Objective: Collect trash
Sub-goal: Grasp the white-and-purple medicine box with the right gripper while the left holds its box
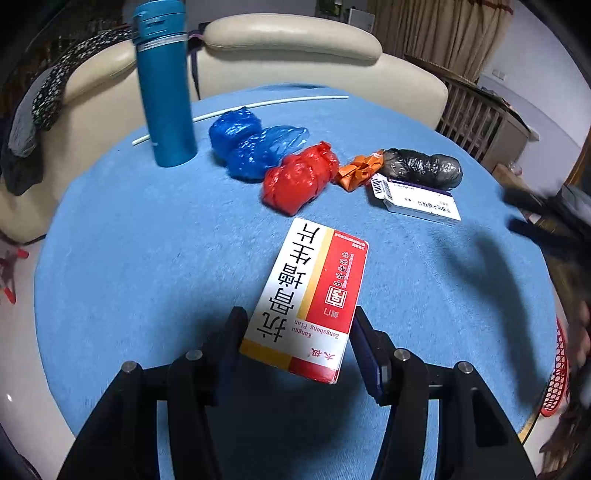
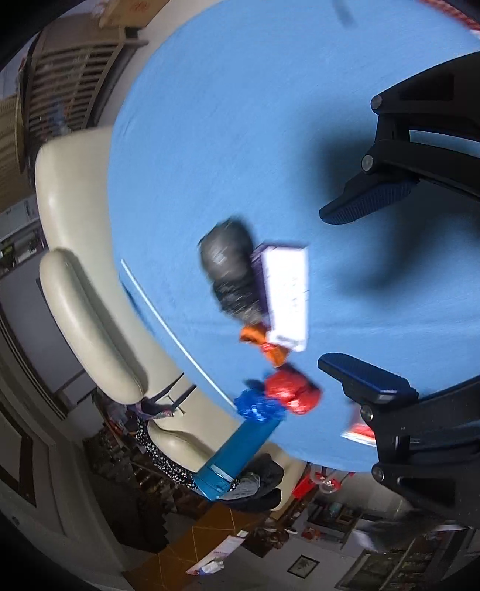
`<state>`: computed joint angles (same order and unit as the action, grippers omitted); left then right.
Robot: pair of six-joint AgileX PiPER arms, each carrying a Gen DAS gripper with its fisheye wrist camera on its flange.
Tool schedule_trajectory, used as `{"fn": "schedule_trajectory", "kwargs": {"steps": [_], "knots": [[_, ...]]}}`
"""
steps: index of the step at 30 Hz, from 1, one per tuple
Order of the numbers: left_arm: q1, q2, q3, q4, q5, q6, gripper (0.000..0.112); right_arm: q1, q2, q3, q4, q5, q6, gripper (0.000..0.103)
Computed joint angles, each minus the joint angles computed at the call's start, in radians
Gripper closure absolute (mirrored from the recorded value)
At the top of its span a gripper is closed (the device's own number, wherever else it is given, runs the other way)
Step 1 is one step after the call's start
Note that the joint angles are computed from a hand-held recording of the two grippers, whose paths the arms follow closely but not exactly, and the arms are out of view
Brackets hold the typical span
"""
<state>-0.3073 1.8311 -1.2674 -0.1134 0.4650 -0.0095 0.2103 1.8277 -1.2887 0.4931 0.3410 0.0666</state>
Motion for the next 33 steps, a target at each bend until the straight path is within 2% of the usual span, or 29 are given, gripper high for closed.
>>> {"fn": "schedule_trajectory", "kwargs": {"steps": [2, 5, 6, 8, 11, 13, 15, 17, 19, 22, 27, 29, 30, 33], "knots": [[0.007, -0.01, 0.014, -0.019, -0.006, 0.013, 0.054, 0.0, 0.095, -0.128, -0.05, 0.045, 0.055, 0.027], [-0.001, 0.0, 0.005, -0.004, -0.008, 0.0, 0.054, 0.02, 0.214, -0.285, -0.264, 0.103, 0.257, 0.027], [-0.002, 0.0, 0.006, 0.0, -0.01, -0.002, 0.054, 0.021, 0.241, -0.314, -0.285, 0.118, 0.271, 0.027], [0.001, 0.001, 0.008, -0.007, -0.016, 0.009, 0.054, 0.021, 0.279, -0.35, -0.207, 0.149, 0.191, 0.027], [0.008, 0.003, 0.006, -0.028, -0.02, 0.03, 0.054, 0.048, 0.265, -0.337, 0.08, 0.199, -0.109, 0.027], [0.014, 0.007, 0.001, -0.04, -0.021, 0.041, 0.054, 0.085, 0.215, -0.285, 0.138, 0.185, -0.242, 0.027], [0.016, 0.017, -0.011, -0.043, -0.014, 0.041, 0.055, 0.094, 0.188, -0.252, 0.053, 0.142, -0.214, 0.027], [0.016, 0.031, -0.026, -0.046, -0.004, 0.039, 0.056, 0.111, 0.193, -0.282, -0.142, 0.13, -0.067, 0.027], [0.016, 0.037, -0.029, -0.05, -0.002, 0.041, 0.056, 0.131, 0.247, -0.39, -0.279, 0.207, 0.026, 0.027], [0.009, 0.036, -0.029, -0.032, -0.001, 0.024, 0.056, 0.148, 0.331, -0.526, -0.372, 0.288, 0.029, 0.027], [0.011, 0.04, -0.042, -0.024, 0.018, 0.011, 0.056, 0.159, 0.498, -0.761, -0.432, 0.432, -0.003, 0.027], [0.01, 0.047, -0.053, -0.013, 0.025, -0.002, 0.056, 0.146, 0.53, -0.793, -0.38, 0.47, -0.03, 0.036], [0.013, 0.052, -0.062, -0.017, 0.033, 0.001, 0.056, 0.139, 0.509, -0.751, -0.375, 0.442, -0.042, 0.045], [0.02, 0.069, -0.089, -0.041, 0.051, 0.021, 0.056, 0.129, 0.459, -0.663, -0.329, 0.41, -0.066, 0.05]]}}
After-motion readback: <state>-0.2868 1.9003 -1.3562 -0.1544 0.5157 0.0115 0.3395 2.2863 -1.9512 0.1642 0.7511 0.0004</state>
